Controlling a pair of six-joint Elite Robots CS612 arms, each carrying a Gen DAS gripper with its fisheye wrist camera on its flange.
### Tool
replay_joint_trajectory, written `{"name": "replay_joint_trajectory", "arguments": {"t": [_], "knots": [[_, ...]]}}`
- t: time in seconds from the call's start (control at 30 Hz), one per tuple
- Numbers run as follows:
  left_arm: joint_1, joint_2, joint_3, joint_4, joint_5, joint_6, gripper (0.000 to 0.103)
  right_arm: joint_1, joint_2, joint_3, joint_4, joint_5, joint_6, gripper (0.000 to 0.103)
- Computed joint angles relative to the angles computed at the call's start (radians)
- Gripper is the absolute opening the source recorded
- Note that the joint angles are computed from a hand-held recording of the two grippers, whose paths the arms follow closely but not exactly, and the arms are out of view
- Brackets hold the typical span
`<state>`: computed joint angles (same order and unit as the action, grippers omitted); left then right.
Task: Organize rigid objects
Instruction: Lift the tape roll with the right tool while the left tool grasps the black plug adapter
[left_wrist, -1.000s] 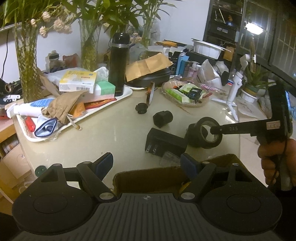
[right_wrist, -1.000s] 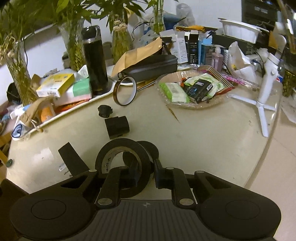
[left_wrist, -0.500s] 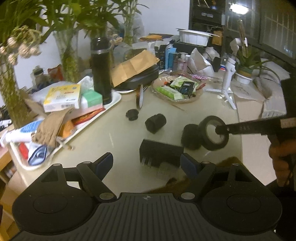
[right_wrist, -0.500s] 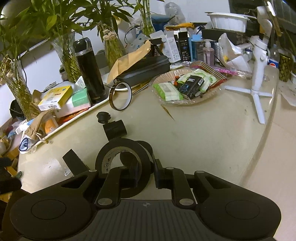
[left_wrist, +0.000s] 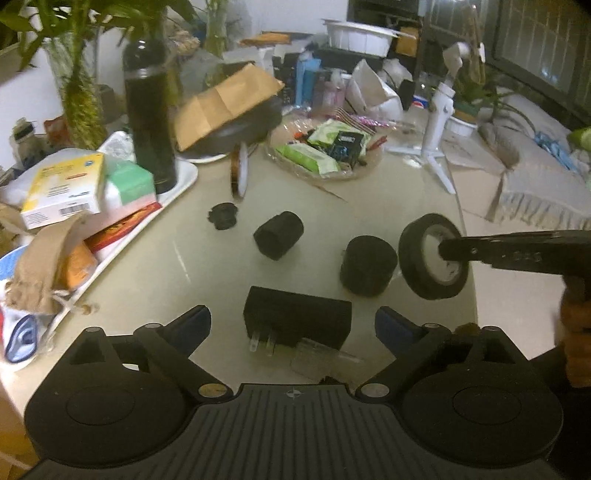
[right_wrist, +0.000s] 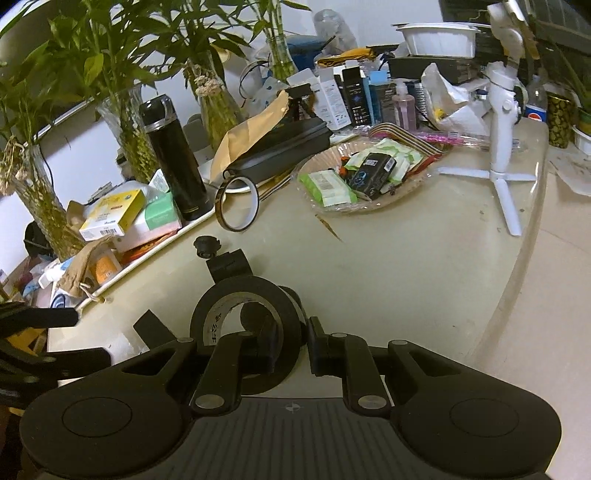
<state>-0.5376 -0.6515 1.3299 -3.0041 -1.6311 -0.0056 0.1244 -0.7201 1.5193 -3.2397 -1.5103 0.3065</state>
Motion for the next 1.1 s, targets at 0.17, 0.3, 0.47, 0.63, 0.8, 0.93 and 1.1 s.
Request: {"name": "replay_joint_trajectory", "arguments": {"t": [0.17,0.3,0.47,0.63,0.8,0.93,1.1], "knots": [[0.002,0.029,-0.061,0.092,-0.019,0.036,0.098,-0.005,-0.004,0.009,-0.015,0.005,0.015,0.019],[0.002,0.049,-0.11,0.193,-0.035,0.073,0.098,-0.01,-0.008,0.018,-0.029,0.015,0.027,0.019],[0.0,0.074,-0.158,0.262,-0.011,0.079,0.098,-0.013,-0.011,0.026,-0.042,0.027,0.033,0.019],[0.001,0.089,-0.194,0.328,-0.012,0.066,0.097,-0.014,-0.011,0.025,-0.042,0.037,0.037,0.019],[0.004,0.098,-0.208,0.324,-0.027,0.048,0.089,-0.013,-0.012,0.026,-0.043,0.043,0.035,0.019],[0.007,0.098,-0.204,0.298,-0.05,0.037,0.089,-0.013,-0.013,0.028,-0.043,0.04,0.038,0.019],[0.007,0.083,-0.174,0.229,-0.054,0.04,0.089,-0.013,-0.015,0.033,-0.055,0.038,0.047,0.019]]}}
